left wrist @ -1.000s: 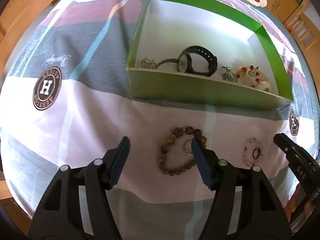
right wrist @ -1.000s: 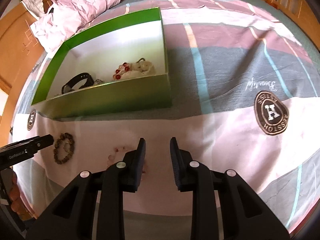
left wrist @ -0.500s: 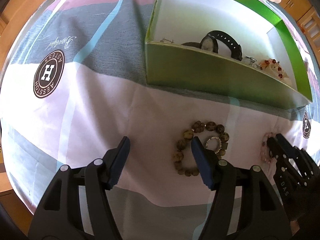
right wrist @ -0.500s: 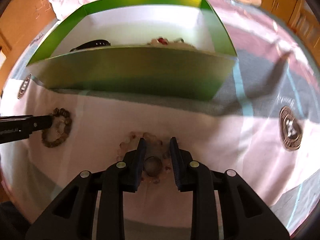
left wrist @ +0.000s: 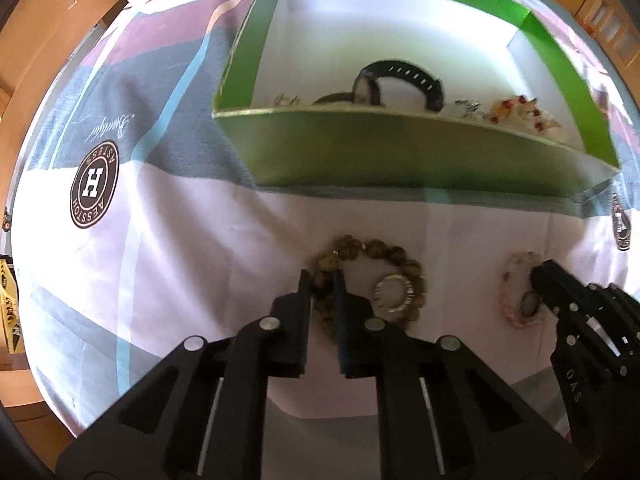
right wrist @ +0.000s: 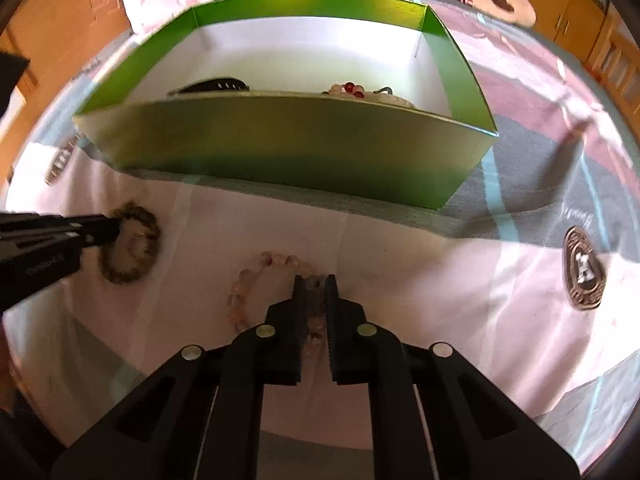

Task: Organize jewelry
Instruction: 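Grasp the brown bead bracelet with the left gripper while the right lifts the pink bracelet, then carry both bracelets into the green box and open both grippers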

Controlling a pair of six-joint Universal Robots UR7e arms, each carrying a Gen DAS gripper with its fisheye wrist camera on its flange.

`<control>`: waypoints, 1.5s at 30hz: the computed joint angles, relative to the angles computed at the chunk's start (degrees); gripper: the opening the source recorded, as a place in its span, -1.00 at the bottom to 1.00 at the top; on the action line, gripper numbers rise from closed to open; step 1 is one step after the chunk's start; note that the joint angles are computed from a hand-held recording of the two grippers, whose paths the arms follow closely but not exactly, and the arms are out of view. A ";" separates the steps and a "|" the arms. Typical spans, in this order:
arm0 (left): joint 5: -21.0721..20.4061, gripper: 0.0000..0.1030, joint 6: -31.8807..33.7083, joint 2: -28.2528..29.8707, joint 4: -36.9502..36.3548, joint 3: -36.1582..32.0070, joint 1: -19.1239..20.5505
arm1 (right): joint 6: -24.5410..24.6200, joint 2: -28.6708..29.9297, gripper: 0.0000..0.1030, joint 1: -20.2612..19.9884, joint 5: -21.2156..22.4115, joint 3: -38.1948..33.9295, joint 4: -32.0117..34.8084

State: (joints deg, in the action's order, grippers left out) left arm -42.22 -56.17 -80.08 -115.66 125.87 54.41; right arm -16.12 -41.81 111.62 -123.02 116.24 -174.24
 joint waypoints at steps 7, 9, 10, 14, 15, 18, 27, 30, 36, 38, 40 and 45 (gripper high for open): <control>-0.14 -0.79 2.39 -4.73 -4.66 2.08 -3.80 | -0.53 -5.08 -0.86 1.91 5.25 2.47 -1.86; -0.07 -0.79 2.93 -6.17 -5.36 2.49 -5.15 | -1.09 -6.49 -0.86 2.66 6.30 3.06 -2.77; -0.01 -0.79 2.82 -6.75 -5.61 2.85 -5.85 | -1.83 -6.95 -0.86 2.56 6.66 3.09 -3.30; 0.67 -0.79 1.96 -7.57 -4.63 2.09 -7.89 | -1.98 -7.05 -0.86 3.20 7.34 2.68 -3.84; 0.72 -0.79 1.76 -7.32 -4.55 1.68 -8.08 | -1.95 -6.73 -0.86 3.16 7.36 2.25 -3.74; 0.49 -0.79 1.38 -8.40 -3.60 1.90 -8.12 | -1.57 -7.01 -0.86 2.53 6.93 2.37 -2.95; 0.67 -0.79 1.55 -8.89 -4.84 2.42 -8.59 | -1.52 -6.39 -0.86 2.50 6.04 2.21 -2.54; 0.96 -0.79 1.41 -9.04 -5.13 2.44 -8.89 | -2.08 -5.82 -0.86 2.72 5.20 2.21 -3.14; 2.64 -0.79 1.28 -8.83 -5.03 2.49 -10.17 | -3.36 -5.20 -0.86 3.01 4.38 2.50 -5.14; 2.76 -0.79 1.82 -8.88 -5.56 2.61 -10.53 | -3.53 -5.05 -0.86 2.94 4.41 2.55 -5.38; 3.32 -0.79 1.88 -8.96 -5.32 2.69 -10.94 | -3.57 -4.95 -0.86 2.93 4.29 2.53 -5.39; 4.09 -0.79 1.78 -9.89 -4.98 2.92 -11.63 | -3.12 -5.36 -0.86 3.05 5.09 2.57 -5.17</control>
State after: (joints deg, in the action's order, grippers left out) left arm -38.13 -54.38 -89.97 -120.64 128.79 42.77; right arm -19.24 -47.18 114.67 -117.93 118.81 -179.41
